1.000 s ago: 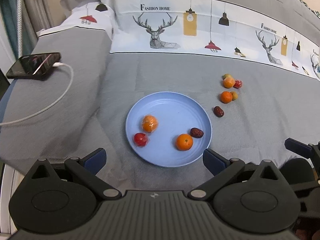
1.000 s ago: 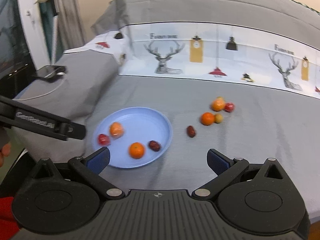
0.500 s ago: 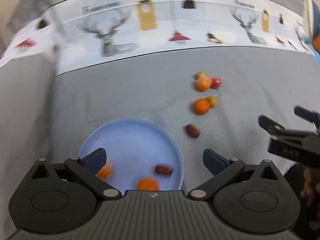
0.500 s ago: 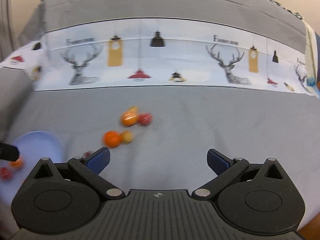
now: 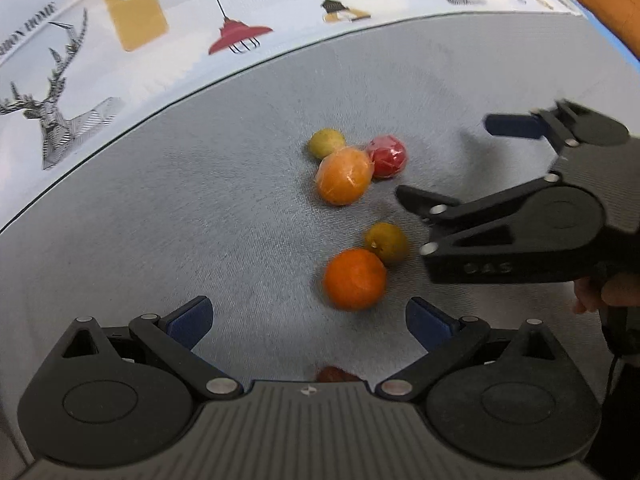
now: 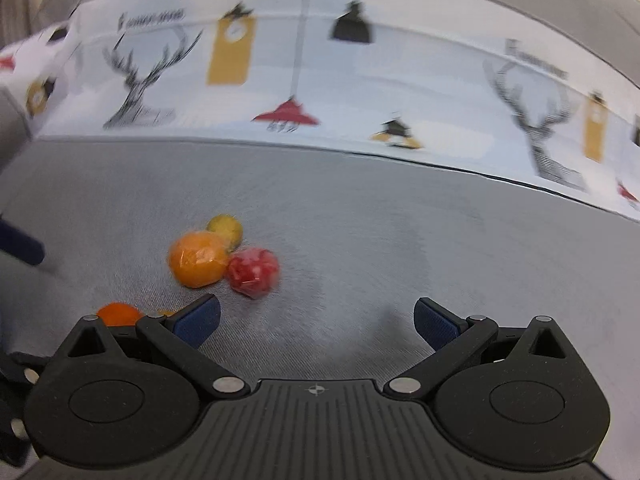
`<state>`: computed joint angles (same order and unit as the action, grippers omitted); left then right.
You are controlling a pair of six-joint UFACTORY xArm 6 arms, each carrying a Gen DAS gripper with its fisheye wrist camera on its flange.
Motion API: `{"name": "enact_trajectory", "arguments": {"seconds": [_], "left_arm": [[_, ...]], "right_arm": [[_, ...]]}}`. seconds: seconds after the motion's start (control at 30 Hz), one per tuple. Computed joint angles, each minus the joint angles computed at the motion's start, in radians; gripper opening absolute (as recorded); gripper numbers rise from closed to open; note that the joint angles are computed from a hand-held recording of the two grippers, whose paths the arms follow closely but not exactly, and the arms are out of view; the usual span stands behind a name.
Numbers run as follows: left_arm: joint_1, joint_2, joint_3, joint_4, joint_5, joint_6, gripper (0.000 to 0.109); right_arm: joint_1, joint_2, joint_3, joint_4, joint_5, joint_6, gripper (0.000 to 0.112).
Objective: Organize fruits
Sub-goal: 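Grasp a red tomato with the right tool while the left tool grasps a mandarin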
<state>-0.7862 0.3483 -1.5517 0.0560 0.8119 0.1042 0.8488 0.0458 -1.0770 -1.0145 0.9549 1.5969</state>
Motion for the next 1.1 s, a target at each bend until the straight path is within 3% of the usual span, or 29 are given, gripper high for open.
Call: {"name": "enact_trajectory", "arguments": {"seconds": [0.1,0.13,0.17,0.2,0.23,0.27,0.33,0.5,0.57,0.77,0.93,1.1], "left_arm": [[0.002,0.028,-0.015,-0.01,-0.02,0.046,0.101],[0.003,0.034,-0.017,-0.021,-0.028,0.066,0.087],[0.004,0.036,-0.015,-0.038,-0.034,0.093,0.078],[0.007,0.044,-0.028,-0.083,-0.017,0.141,0.05],[0.011,0.045,-0.032,-0.135,-0.009,0.18,0.036],[0.01,0.039,-0.02,-0.151,-0.029,0.188,0.036],[0.01,0.019,0.015,-0.164,-0.078,0.209,0.035],[0.02,-0.063,0.092,-0.159,-0.122,0.192,0.035],[0.032,-0.127,0.151,-0.153,-0.147,0.18,0.035],[0.052,-0.314,0.264,-0.116,-0.168,0.055,0.035],[0.073,-0.524,0.38,-0.056,-0.131,-0.052,0.035],[0.082,-0.757,0.512,0.02,-0.038,-0.15,0.035]], "right_arm": [[-0.033,0.035,-0.012,-0.023,-0.057,-0.028,0.101],[-0.042,0.045,-0.015,-0.034,-0.075,-0.028,0.1],[-0.054,0.043,-0.007,-0.05,-0.107,-0.02,0.09],[-0.067,0.035,0.009,-0.083,-0.156,0.007,0.063],[-0.07,0.028,0.019,-0.119,-0.182,0.034,0.049],[-0.064,0.031,0.011,-0.121,-0.17,0.022,0.033],[-0.054,0.025,0.008,-0.097,-0.137,0.019,0.033],[0.023,-0.029,0.019,0.001,0.113,0.123,0.033],[0.055,-0.087,0.056,0.022,0.171,0.168,0.033],[0.215,-0.237,0.101,0.058,0.378,0.224,0.033],[0.369,-0.269,0.036,0.056,0.494,0.253,0.033],[0.506,-0.206,-0.112,0.035,0.534,0.248,0.033]]}}
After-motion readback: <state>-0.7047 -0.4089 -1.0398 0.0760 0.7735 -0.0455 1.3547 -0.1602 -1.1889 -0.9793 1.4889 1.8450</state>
